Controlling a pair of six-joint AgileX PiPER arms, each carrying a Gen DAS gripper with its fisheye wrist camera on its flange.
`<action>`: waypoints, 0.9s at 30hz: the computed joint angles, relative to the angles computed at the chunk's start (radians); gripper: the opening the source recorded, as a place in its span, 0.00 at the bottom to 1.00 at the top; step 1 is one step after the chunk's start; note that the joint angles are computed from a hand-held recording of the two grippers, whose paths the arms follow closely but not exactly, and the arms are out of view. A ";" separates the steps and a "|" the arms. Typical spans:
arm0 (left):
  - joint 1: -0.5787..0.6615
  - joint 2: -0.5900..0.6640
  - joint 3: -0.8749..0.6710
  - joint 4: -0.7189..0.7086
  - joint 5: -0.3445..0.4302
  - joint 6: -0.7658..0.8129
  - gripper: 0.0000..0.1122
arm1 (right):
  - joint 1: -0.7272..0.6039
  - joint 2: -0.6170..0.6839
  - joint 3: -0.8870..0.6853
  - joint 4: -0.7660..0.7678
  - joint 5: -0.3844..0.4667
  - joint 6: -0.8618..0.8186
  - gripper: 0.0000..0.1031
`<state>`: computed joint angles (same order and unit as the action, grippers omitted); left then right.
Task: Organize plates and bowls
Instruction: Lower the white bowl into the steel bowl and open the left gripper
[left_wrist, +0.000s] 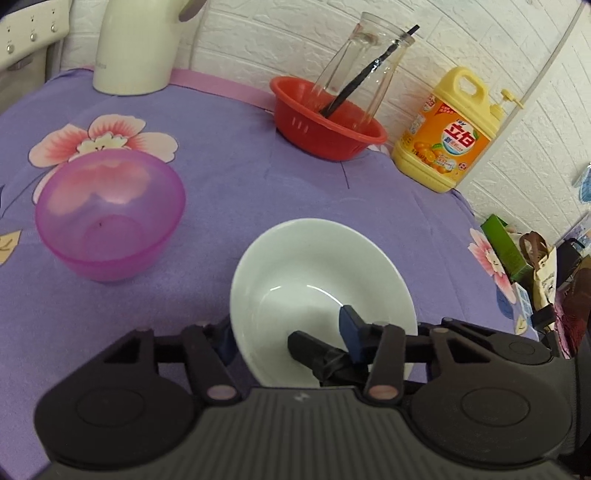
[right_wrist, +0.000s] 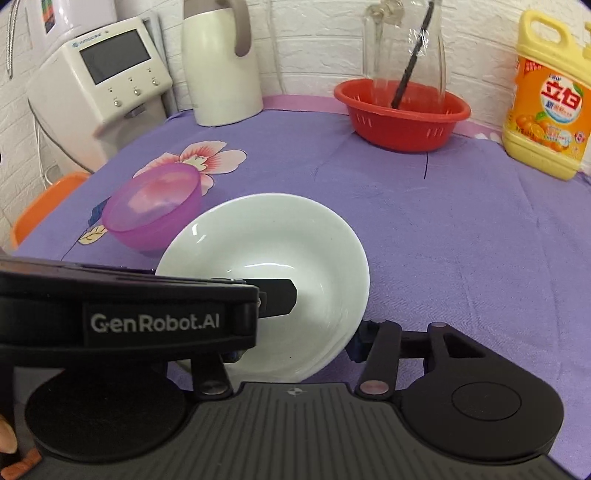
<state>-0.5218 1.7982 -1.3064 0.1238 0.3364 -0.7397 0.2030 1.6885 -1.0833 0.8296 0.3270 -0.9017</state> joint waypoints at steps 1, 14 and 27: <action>0.000 -0.015 0.015 -0.019 -0.006 0.012 0.39 | 0.000 -0.013 0.013 0.008 -0.003 -0.006 0.83; -0.220 -0.266 0.211 0.272 0.039 -0.348 0.37 | -0.013 -0.354 0.267 -0.151 0.046 0.172 0.89; -0.677 -0.370 0.362 0.742 0.191 -0.970 0.36 | -0.210 -0.924 0.623 -0.279 0.295 0.259 0.95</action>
<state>-1.1992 1.4280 -0.9439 0.8654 0.5277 -1.7102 -0.0069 0.7649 -0.4607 0.5502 0.6217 -0.6429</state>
